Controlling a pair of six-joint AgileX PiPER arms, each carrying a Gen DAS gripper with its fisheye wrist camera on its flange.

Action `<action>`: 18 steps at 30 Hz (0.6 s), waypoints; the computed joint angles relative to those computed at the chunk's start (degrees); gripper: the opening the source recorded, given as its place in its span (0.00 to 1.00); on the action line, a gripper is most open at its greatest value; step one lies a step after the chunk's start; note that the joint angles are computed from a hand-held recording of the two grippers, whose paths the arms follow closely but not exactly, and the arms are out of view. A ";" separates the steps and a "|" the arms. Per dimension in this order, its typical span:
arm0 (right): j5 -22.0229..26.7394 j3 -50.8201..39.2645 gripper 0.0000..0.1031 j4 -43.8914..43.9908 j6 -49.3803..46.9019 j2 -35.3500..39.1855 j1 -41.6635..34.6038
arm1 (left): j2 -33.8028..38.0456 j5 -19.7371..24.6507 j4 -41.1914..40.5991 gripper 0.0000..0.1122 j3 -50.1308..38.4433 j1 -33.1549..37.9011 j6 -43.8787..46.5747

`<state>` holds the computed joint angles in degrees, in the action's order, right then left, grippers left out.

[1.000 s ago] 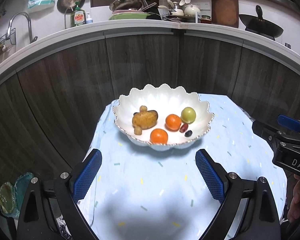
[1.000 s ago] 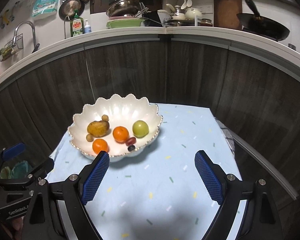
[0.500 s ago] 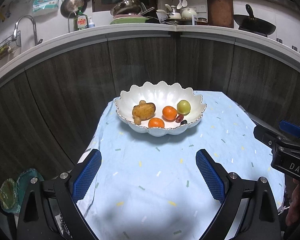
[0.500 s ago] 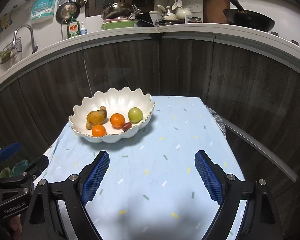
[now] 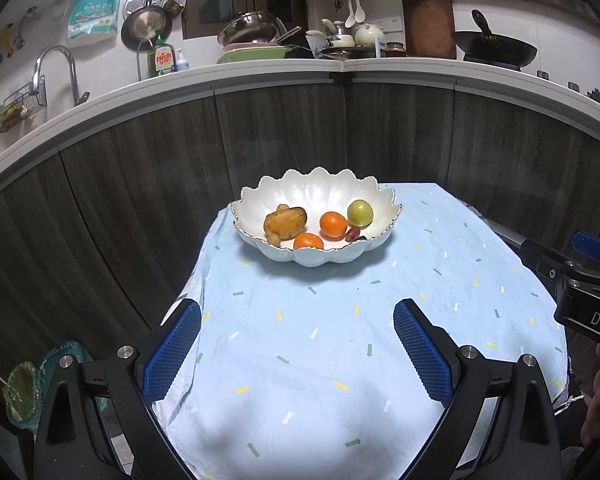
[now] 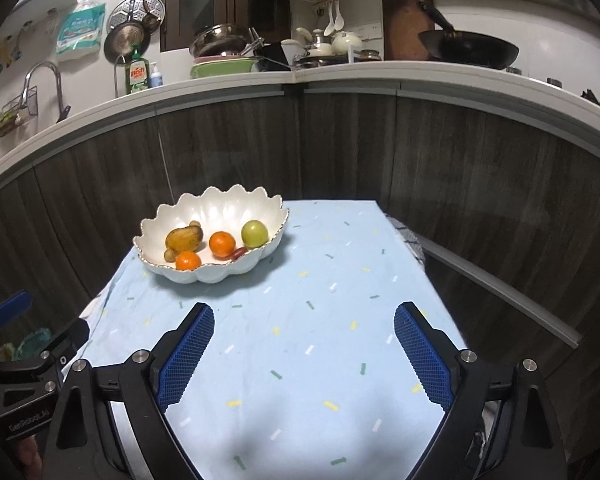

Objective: Organize fruits

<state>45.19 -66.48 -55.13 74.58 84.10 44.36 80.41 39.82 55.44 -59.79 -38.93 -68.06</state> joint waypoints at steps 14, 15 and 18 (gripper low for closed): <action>-0.04 -0.25 0.90 1.24 -0.69 0.44 -0.17 | -1.10 1.33 3.13 0.90 0.88 -0.69 -3.72; -0.05 -0.26 0.90 1.37 -0.69 0.46 -0.22 | -1.12 1.37 3.16 0.90 0.89 -0.72 -3.72; -0.37 -0.13 0.90 1.81 -0.77 0.42 -0.39 | -0.95 1.57 3.09 0.90 0.67 -0.90 -3.77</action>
<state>44.82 -66.60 -53.32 73.82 84.53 43.98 79.47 41.39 58.53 -59.12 -39.83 -71.83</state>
